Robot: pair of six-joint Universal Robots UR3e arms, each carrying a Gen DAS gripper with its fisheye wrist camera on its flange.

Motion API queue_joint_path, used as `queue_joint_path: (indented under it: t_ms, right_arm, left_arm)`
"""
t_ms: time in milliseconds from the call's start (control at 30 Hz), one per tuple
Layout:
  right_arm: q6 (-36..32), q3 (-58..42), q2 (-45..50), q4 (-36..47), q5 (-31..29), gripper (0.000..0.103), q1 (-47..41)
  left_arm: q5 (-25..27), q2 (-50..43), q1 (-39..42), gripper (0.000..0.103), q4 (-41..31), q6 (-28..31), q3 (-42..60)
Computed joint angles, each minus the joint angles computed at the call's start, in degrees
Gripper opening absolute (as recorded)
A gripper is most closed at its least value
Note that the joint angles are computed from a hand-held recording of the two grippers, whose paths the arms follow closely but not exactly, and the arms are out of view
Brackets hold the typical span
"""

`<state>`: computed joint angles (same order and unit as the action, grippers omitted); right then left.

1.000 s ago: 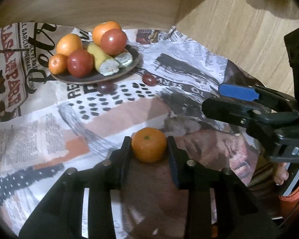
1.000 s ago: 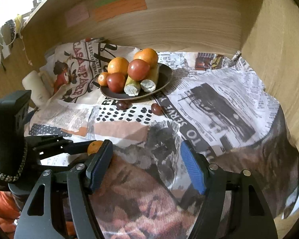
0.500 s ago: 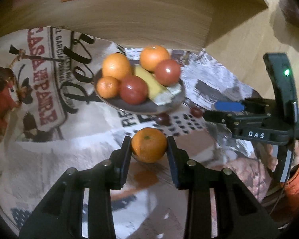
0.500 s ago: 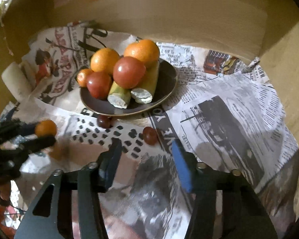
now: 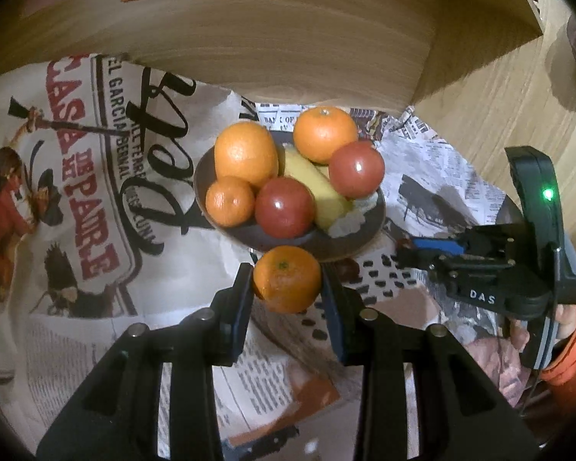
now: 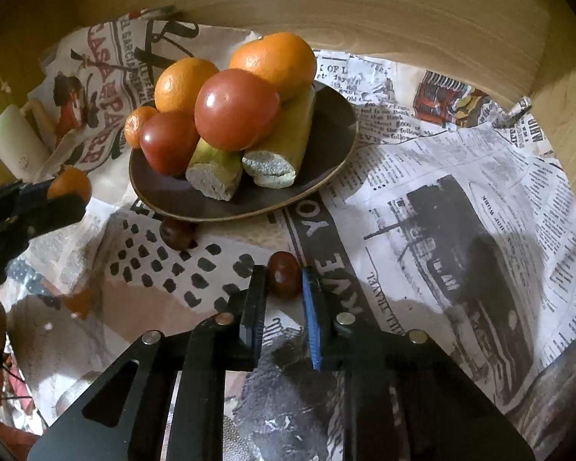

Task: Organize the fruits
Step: 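Carry the tangerine onto the plate with the left tool while the right tool grasps a dark grape, then open the left tool over the plate to release the tangerine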

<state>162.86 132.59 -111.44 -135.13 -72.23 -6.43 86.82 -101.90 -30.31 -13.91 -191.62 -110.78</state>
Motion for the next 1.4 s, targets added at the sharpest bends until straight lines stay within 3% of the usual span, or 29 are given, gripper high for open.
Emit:
queue_joint_path:
  t_ms: [400, 700, 1067, 1400]
  right_arm:
    - [0.8, -6.0, -0.4, 1.8, 3.7, 0.017, -2.6]
    - [2.6, -13.1, 10.7, -4.0, 0.8, 0.017, -0.6]
    - [3.9, -19.0, 23.2, -7.0, -1.6, 0.017, 1.9]
    - [3.5, -17.0, 18.6, -6.2, -1.6, 0.037, 0.7]
  left_arm:
    - [-2.1, -6.1, 2.1, 0.035, -6.2, 2.6, 13.0]
    - [-4.6, -14.9, 2.7, 0.035, -12.5, 3.6, 26.5]
    - [-6.1, -19.9, 2.8, 0.035, -14.9, 4.4, 32.9]
    - [-6.4, -17.3, 3.4, 0.05, -13.1, 4.3, 29.4]
